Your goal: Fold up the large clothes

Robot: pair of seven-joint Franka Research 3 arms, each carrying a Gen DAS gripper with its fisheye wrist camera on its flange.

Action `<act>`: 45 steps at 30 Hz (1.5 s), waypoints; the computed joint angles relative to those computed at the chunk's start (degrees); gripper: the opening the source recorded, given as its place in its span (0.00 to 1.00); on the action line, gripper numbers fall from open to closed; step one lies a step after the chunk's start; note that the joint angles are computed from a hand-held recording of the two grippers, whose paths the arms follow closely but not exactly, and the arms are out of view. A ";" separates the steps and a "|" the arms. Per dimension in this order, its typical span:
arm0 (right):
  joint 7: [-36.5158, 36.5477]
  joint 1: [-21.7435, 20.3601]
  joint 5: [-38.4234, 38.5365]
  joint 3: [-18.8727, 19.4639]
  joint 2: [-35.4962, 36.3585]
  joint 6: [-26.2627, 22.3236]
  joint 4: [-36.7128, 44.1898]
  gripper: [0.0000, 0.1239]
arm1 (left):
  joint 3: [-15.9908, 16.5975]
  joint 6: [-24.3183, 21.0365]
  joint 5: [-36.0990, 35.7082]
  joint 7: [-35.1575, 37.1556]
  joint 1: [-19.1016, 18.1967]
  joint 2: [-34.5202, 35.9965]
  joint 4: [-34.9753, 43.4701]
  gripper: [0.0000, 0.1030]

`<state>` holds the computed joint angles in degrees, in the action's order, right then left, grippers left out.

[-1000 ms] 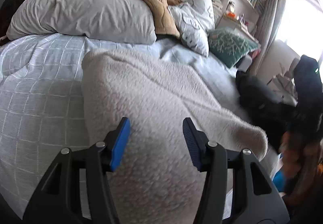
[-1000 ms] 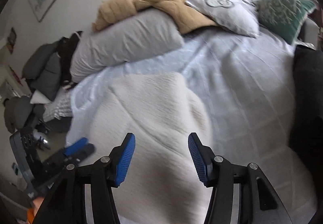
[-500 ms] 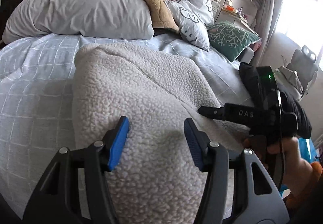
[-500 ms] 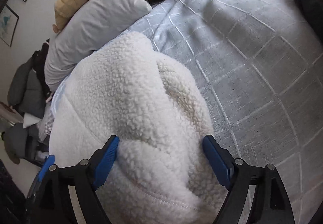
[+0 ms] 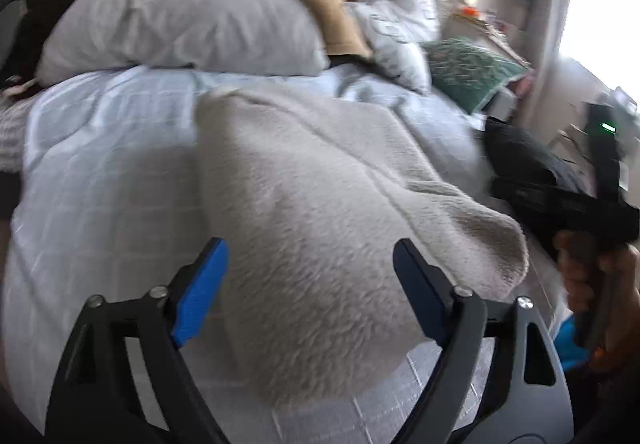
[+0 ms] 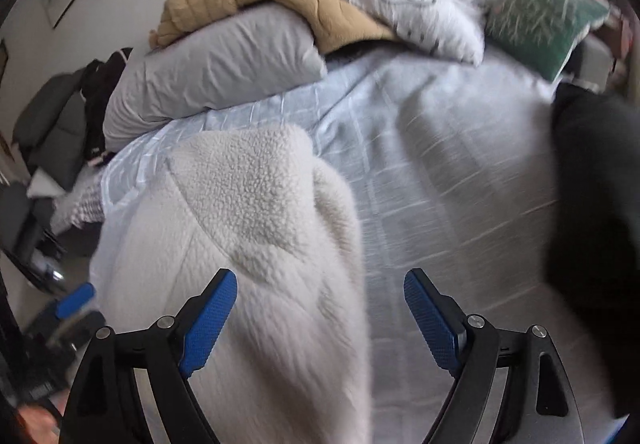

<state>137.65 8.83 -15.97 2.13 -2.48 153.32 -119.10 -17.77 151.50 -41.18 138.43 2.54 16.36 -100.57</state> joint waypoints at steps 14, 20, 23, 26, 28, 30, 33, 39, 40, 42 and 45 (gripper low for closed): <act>3.04 1.95 -4.64 5.79 -7.75 -16.63 0.85 0.79 | 6.05 3.14 25.65 -27.38 -5.12 -8.66 -10.85 0.96; 4.42 4.15 -0.12 6.07 -7.43 -14.74 -2.88 0.80 | 6.89 0.68 26.43 -29.75 -5.29 -11.03 -14.49 0.96; 3.17 4.84 1.97 5.76 -5.62 -15.41 -2.07 0.80 | 7.07 -0.40 27.25 -30.05 -5.53 -10.89 -14.63 0.96; 6.58 5.04 -2.72 6.38 -4.36 -17.85 -0.82 0.80 | 7.28 0.40 29.76 -30.87 -5.95 -11.14 -15.42 0.96; 7.79 5.52 -4.62 6.31 -3.64 -19.41 -0.06 0.80 | 7.17 0.35 29.27 -29.99 -5.88 -11.38 -15.70 0.96; 7.78 6.05 -4.79 5.87 -3.26 -19.70 0.19 0.80 | 7.15 0.88 29.01 -29.43 -5.94 -11.75 -16.18 0.96; 7.18 6.72 -4.65 5.47 -2.84 -20.25 0.50 0.80 | 7.30 1.35 28.88 -29.00 -5.99 -11.79 -16.32 0.96; 6.27 7.55 -4.87 5.15 -2.57 -20.61 0.77 0.80 | 7.54 0.72 29.54 -30.11 -5.98 -11.63 -16.08 0.96; 6.37 7.62 -5.15 5.18 -2.68 -20.48 0.71 0.80 | 7.54 0.83 29.52 -30.14 -5.95 -11.73 -16.18 0.96; 6.87 7.71 -5.93 5.33 -2.99 -20.30 0.49 0.80 | 7.56 1.19 29.76 -30.44 -5.97 -11.78 -16.33 0.96; 7.43 7.77 -6.53 5.45 -3.35 -20.16 0.41 0.80 | 7.55 2.07 29.67 -30.34 -5.99 -11.98 -16.72 0.96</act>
